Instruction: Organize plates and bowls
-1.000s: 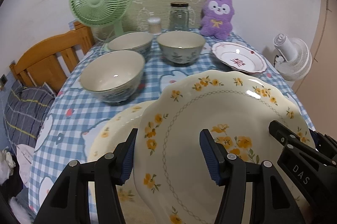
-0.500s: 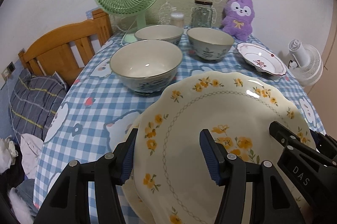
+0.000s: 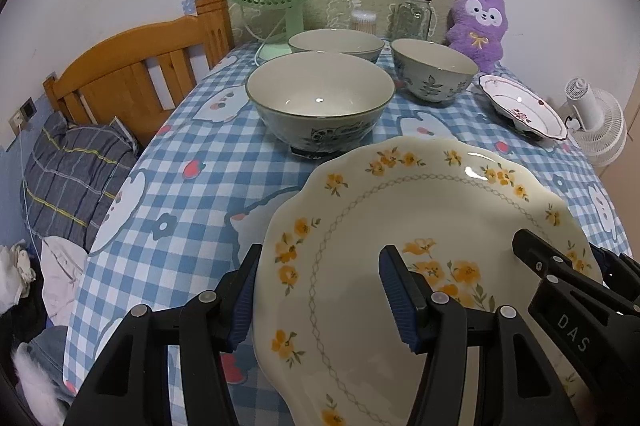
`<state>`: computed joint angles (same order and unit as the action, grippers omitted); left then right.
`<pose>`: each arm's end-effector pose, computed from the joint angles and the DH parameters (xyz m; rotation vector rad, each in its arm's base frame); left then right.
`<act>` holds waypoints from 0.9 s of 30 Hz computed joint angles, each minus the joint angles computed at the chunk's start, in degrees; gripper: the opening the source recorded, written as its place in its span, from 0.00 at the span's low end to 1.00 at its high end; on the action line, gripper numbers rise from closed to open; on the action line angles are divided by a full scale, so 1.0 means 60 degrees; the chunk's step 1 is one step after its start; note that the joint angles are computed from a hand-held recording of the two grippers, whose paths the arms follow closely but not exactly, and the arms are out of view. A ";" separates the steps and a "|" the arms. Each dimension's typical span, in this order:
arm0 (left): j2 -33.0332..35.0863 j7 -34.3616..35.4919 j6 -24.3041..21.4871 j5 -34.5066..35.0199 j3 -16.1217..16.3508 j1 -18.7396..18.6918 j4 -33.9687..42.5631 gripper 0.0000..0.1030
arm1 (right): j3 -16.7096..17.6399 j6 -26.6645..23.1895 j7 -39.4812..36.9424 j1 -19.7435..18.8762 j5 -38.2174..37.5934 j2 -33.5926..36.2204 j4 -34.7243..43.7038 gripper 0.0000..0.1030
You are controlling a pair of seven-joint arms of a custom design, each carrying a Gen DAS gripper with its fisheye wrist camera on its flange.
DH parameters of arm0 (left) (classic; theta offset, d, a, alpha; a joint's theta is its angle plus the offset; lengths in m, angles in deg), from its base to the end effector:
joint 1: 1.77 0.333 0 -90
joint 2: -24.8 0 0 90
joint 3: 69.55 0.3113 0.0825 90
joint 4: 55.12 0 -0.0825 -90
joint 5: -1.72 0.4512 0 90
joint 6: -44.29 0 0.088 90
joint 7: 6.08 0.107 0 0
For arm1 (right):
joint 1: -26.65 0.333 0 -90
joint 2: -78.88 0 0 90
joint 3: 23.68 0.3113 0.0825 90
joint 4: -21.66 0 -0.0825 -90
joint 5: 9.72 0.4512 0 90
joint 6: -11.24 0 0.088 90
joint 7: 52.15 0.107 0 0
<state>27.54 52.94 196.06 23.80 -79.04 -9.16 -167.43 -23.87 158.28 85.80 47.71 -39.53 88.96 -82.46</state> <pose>0.6429 -0.2043 0.4893 -1.7941 1.8517 -0.6590 0.6627 0.2611 0.4713 -1.7218 1.9320 -0.6659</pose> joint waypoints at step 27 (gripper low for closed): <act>0.0097 -0.0770 0.0534 0.0894 0.0080 -0.0012 -0.0131 0.58 | -0.0016 0.0171 -0.0287 -0.0033 0.0690 0.0238 0.0149 0.61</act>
<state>28.12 48.32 199.27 29.16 -78.55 -9.23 -168.21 -23.97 159.31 84.08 47.51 -35.38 90.39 -81.56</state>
